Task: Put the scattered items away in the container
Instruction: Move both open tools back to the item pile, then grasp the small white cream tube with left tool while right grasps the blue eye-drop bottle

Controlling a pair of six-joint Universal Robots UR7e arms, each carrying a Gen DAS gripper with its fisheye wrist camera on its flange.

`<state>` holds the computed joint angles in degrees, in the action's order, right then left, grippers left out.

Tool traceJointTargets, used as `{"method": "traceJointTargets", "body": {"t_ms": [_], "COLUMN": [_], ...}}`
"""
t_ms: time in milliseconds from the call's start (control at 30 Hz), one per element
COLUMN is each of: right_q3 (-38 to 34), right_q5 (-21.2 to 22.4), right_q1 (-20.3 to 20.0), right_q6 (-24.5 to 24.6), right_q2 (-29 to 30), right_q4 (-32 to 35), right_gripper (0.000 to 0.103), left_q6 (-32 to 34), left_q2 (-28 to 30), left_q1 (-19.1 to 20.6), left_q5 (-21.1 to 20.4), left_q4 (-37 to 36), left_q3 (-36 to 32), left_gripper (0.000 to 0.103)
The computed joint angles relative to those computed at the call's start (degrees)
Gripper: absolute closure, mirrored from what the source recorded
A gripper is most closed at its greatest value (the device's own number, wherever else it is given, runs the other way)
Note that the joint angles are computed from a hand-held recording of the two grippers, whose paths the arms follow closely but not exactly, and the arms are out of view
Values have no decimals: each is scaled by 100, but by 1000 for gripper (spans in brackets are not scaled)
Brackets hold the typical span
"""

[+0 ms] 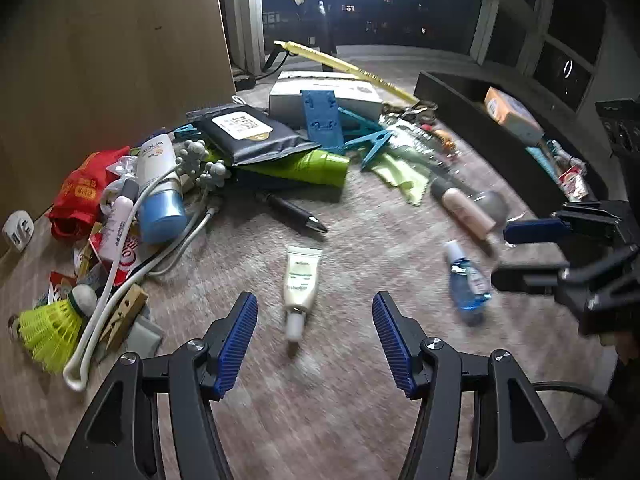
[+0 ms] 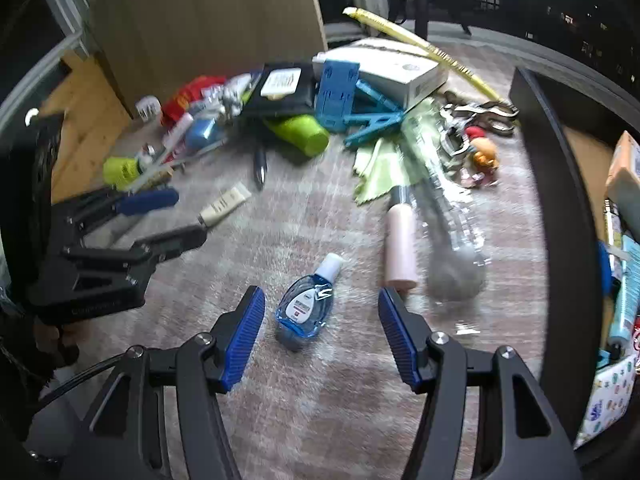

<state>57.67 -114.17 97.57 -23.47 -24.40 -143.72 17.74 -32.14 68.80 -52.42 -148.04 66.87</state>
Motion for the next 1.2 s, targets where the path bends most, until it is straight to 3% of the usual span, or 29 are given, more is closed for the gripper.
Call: {"method": "traceJointTargets", "body": {"t_ms": [67, 167, 267, 300, 400, 467, 567, 600, 633, 767, 1000, 1200], "right_q3": [-89, -110, -45, -46, -39, -40, 10, 14, 21, 71, 224, 220], "right_q5": [-160, -163, -277, -318, -428, -454, -392, -360, -302, -172, -34, 38], "right_q1": [9, -14, 7, 16, 46, 56, 41, 33, 18, -8, -8, -35], "right_q6": [1, 46, -78, -98, -227, -342, -325, -283, -216, -62, 14, 58], "right_q2": [105, 153, 178, 191, 230, 252, 213, 201, 177, 118, -55, -139], "right_q4": [89, 186, -23, -56, -182, -226, -252, -235, -199, -197, -466, -567], "right_gripper": [45, 45, 46, 48, 69, 69, 70, 70, 70, 70, 70, 78], "left_q6": [-13, -66, 36, 56, 49, 64, 145, 149, 110, -148, -205, -154], "left_q2": [93, 184, 175, 174, 180, 179, 163, 147, 111, 12, -103, -144], "left_q1": [60, 137, 149, 149, 155, 155, 144, 146, 160, 223, 171, 108], "left_q5": [-24, -31, -62, -68, -109, -119, -91, -115, -184, -380, -346, -450], "left_q4": [129, 337, 203, 180, 135, 76, -75, -85, -64, -38, -238, -359], "left_q3": [-170, -317, -238, -226, -227, -205, -117, -92, -63, 10, 191, 184], "left_gripper": [49, 62, 64, 64, 64, 66, 75, 84, 86, 87, 87, 87]}}
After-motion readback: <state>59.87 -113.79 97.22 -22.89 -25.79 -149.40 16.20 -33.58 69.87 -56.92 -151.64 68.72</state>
